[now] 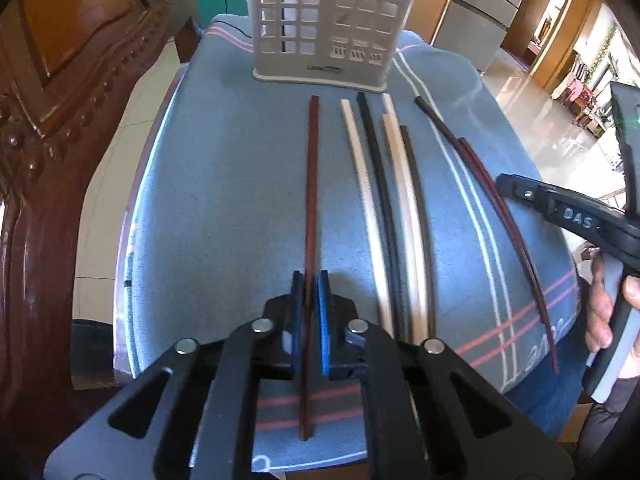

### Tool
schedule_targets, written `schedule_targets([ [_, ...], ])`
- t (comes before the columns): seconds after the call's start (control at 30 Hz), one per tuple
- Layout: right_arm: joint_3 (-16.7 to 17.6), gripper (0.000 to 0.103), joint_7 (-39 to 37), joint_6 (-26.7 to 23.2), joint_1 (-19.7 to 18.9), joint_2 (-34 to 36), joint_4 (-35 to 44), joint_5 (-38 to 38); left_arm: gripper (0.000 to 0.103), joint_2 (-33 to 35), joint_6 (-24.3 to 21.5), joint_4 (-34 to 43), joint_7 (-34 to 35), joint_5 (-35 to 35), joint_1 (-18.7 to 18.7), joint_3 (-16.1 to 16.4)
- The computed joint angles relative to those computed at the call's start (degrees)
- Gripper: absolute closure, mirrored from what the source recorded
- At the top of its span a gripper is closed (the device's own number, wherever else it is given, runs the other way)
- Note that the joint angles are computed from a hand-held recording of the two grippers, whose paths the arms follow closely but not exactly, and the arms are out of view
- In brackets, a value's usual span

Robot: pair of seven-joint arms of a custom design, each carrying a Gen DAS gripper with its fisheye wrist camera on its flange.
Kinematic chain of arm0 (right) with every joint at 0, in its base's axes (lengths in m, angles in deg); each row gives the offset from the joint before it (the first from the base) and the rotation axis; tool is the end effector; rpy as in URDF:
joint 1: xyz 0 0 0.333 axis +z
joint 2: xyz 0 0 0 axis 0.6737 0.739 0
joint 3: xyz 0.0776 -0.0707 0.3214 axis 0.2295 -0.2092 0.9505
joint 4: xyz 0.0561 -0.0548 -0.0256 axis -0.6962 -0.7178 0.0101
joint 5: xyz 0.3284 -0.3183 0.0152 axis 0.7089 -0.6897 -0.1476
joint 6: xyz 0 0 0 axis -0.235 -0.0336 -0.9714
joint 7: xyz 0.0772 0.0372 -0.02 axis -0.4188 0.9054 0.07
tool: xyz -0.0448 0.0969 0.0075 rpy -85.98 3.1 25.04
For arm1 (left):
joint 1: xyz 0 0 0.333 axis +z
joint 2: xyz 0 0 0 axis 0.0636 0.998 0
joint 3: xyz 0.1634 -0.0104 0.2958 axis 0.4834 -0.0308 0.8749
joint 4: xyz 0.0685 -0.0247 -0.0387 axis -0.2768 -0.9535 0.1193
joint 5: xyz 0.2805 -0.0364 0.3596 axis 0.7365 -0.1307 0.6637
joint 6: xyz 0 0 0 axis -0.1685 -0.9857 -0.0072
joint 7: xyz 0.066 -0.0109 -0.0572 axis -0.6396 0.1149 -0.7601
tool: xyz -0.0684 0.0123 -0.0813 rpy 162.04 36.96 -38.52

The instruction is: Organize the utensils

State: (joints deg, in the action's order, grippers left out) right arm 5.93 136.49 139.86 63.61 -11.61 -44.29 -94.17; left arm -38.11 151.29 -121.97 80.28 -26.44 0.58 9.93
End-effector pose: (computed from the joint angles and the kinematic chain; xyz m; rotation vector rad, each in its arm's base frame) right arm 0.5753 0.2849 0.3759 -1.8907 1.8537 -0.3484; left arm 0.5369 -0.0569 0.3777 -1.8916 2.1182 -0.6099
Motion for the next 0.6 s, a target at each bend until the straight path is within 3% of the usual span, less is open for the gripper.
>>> schedule_targets([
  [0.1,-0.53,0.081,1.68,-1.39,0.57,0.64,1.19,-3.06,0.085,1.13,1.32,1.15,-1.23,0.65,0.32,-0.24],
  [0.3,-0.87,0.080,2.91,-4.23,1.98,2.19,3.44,-8.25,0.085,5.80,3.42,6.09,-7.20,6.28,1.86,-1.36],
  [0.37,-1.64,0.079,5.68,-5.10,3.11,2.69,4.22,-13.27,0.085,8.38,3.78,8.65,-12.58,12.63,2.60,-1.87],
  [0.47,-1.46,0.078,5.91,-4.90,2.87,3.30,4.91,-13.62,0.085,11.43,3.53,11.81,-20.08,21.35,2.77,-1.50],
  [0.6,-1.34,0.078,4.84,-5.39,2.69,3.77,5.66,-12.87,0.081,13.74,2.06,14.55,-23.62,25.97,2.43,-1.02],
])
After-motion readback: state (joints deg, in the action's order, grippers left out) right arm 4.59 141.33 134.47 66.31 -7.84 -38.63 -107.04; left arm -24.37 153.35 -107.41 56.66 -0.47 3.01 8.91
